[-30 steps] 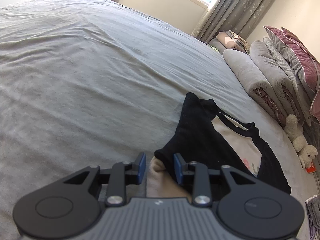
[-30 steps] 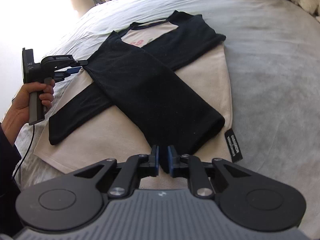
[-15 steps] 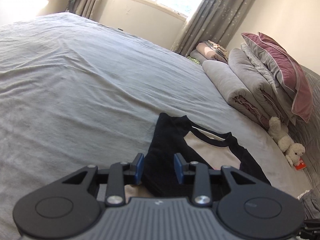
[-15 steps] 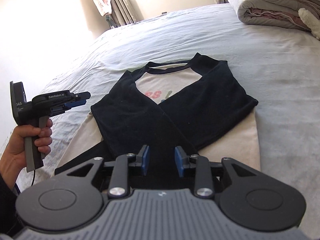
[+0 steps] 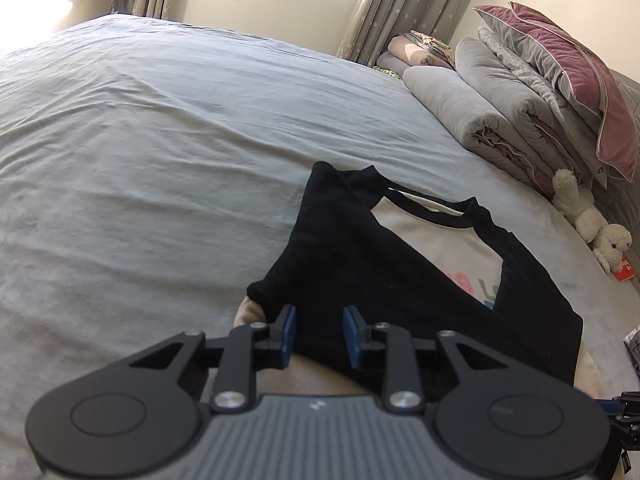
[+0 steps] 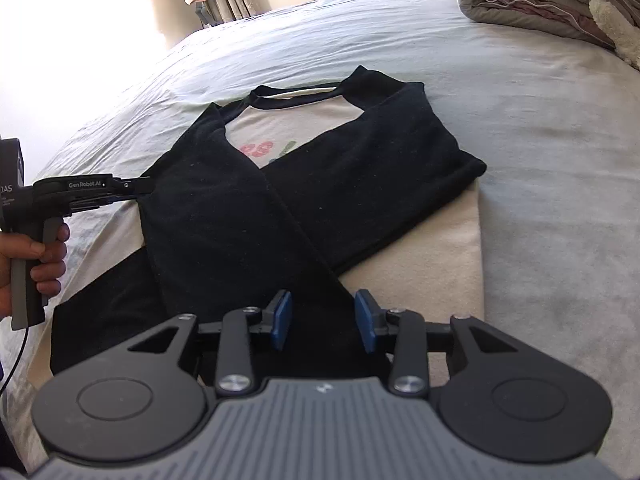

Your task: Fold clothes

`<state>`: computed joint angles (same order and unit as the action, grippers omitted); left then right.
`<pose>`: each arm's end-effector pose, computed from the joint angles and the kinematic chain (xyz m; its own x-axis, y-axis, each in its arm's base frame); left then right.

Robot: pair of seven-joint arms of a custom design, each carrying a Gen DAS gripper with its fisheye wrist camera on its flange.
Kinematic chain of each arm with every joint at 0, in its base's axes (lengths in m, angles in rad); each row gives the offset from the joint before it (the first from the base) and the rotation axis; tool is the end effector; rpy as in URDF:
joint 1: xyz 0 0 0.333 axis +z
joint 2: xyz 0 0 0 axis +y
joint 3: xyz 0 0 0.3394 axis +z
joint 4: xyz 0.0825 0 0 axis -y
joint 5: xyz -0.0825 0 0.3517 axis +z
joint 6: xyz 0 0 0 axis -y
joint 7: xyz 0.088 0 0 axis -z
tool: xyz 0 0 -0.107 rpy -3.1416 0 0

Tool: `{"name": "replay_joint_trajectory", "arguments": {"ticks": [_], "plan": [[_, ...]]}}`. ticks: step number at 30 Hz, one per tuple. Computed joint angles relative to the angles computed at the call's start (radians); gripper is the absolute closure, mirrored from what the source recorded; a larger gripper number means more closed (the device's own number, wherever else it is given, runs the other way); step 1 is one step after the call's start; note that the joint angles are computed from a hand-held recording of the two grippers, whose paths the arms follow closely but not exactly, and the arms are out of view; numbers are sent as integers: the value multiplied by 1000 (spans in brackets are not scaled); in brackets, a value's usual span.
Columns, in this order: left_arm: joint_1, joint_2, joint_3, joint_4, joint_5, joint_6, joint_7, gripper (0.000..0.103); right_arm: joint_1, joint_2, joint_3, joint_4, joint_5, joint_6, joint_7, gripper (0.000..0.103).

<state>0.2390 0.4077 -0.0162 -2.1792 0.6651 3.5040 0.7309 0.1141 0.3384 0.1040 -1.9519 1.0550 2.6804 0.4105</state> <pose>0.5842 0.0572 0.3482 0.1888 -0.9344 0.3021 -0.6207 -0.3519 -0.7006 0.6131 0.1027 0.3787 0.5278 -0.8098 -0.2561 -0.7317 -0.2805 -0.6213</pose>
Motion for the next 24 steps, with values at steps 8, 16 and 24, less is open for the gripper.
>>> {"name": "replay_joint_trajectory", "arguments": {"ticks": [8,16,24], "plan": [[29,-50,-58,-23,56,-10,-30,74,-28,-9,11,13,138,13,-85,62],[27,-60,-89,-34,136,-11,-43,74,-31,116,44,177,365,92,-242,62],[110,-31,-159,-8,189,-46,-119,73,13,133,29,149,153,236,-149,62]]}}
